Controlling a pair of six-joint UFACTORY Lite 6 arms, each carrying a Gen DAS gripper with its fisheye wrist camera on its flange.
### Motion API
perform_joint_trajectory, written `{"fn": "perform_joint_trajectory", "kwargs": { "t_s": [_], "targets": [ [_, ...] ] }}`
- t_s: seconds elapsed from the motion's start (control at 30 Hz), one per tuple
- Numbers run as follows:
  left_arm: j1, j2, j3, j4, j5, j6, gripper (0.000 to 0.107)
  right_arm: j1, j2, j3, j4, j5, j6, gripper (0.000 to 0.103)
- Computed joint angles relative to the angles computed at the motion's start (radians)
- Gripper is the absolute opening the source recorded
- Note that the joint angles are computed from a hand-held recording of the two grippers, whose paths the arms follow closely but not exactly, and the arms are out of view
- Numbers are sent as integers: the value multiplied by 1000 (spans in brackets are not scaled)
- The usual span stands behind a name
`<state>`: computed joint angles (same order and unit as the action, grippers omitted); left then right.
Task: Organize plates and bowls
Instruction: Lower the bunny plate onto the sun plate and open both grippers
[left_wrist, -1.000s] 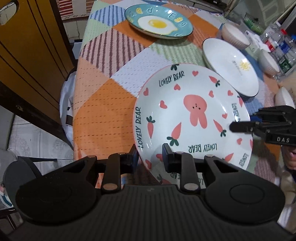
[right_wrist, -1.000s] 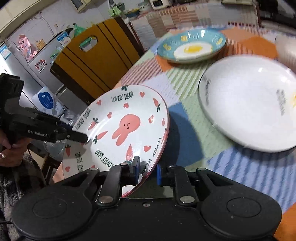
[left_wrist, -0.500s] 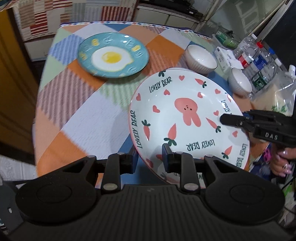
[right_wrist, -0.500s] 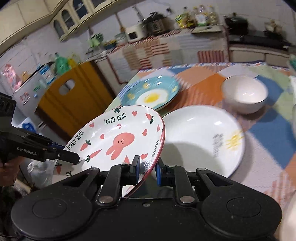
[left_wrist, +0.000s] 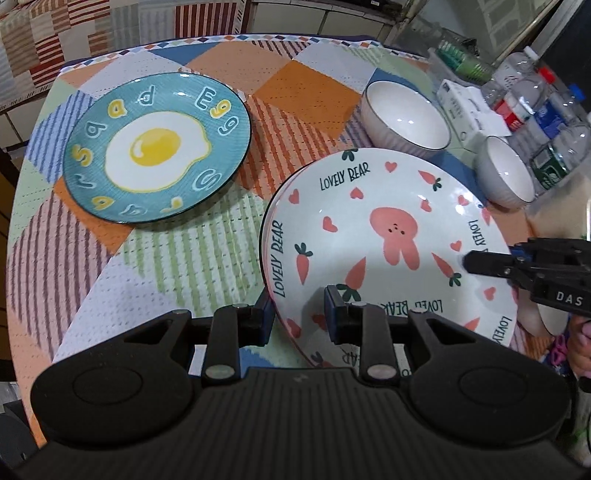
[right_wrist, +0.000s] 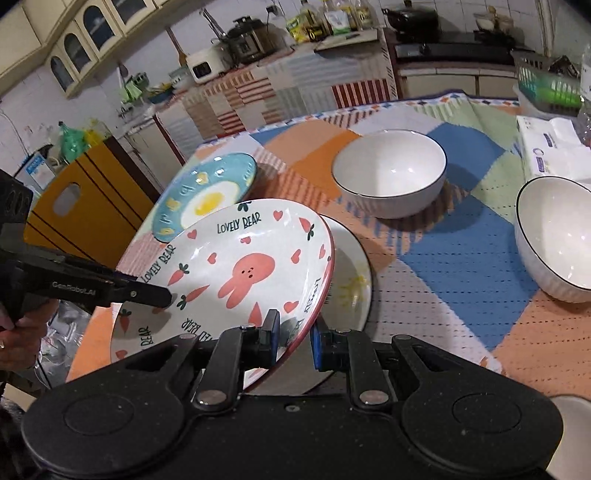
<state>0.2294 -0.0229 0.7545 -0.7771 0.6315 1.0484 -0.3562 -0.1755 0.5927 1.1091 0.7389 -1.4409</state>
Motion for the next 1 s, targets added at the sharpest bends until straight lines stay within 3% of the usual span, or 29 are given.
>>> {"fn": "perform_joint_trajectory", "kwargs": {
  "t_s": [0.27,0.87,1.0],
  "targets": [
    [-35,-7,-49,-19,-85,49,27,46,105,75,-55,-51,40,23],
    [-57,72,-30,-16,-117,54,27,107,148,97,-123,-120,112,26],
    [-45,83,-22,-32,-102,68,27,162,121,86,-159,-181,186,32]
  ]
}}
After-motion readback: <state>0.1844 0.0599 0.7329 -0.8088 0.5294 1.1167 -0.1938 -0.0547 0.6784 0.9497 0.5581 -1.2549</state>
